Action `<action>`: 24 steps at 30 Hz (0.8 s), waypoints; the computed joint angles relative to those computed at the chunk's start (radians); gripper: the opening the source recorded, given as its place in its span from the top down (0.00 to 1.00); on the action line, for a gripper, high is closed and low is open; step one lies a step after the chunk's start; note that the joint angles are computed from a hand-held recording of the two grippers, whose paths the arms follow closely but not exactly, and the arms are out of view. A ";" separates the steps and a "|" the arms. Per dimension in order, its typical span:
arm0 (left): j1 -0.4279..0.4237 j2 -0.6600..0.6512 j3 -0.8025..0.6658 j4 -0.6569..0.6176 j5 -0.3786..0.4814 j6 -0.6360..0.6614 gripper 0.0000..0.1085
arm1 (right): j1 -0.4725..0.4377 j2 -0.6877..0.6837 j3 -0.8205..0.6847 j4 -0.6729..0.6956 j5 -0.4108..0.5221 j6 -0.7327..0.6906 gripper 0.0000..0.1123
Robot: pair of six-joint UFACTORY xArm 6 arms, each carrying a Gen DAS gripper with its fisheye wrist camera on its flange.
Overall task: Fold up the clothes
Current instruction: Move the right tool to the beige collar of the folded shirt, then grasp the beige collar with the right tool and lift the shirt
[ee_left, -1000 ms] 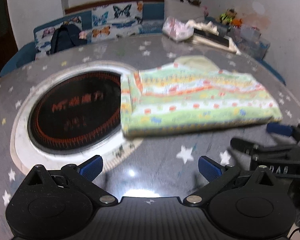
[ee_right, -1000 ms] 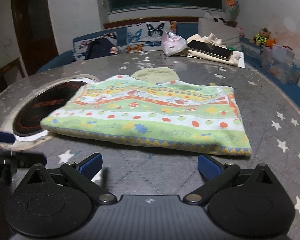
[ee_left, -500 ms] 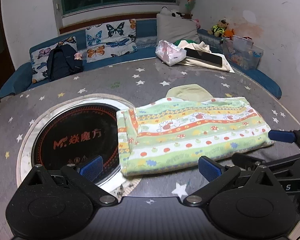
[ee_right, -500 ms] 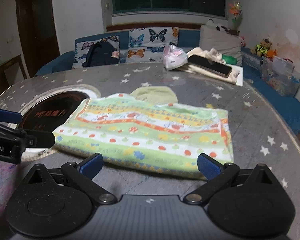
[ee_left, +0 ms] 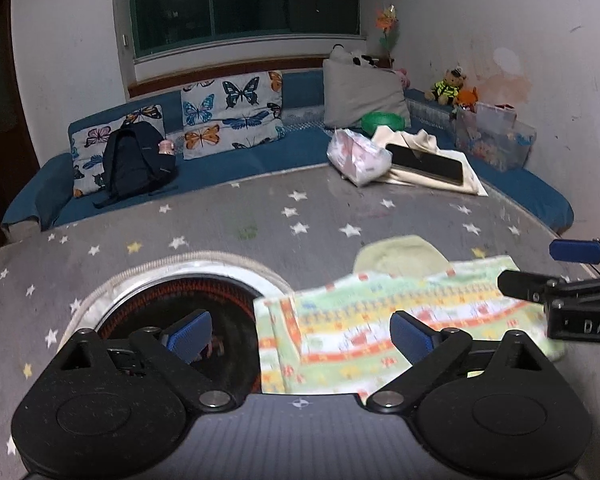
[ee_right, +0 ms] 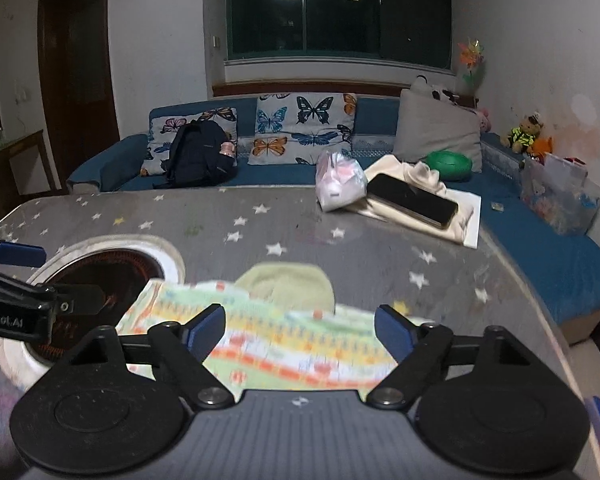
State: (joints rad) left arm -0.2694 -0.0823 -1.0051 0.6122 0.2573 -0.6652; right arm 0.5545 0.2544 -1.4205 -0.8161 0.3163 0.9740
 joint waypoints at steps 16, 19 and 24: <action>0.057 0.125 -0.099 -0.166 0.043 0.168 0.21 | -0.037 0.655 -0.853 0.614 0.352 -0.535 0.62; 0.065 0.136 -0.110 -0.169 0.056 0.161 0.21 | -0.035 0.708 -0.939 0.642 0.397 -0.579 0.76; 0.059 0.139 -0.113 -0.174 0.065 0.160 0.20 | -0.035 0.686 -0.931 0.639 0.357 -0.611 0.94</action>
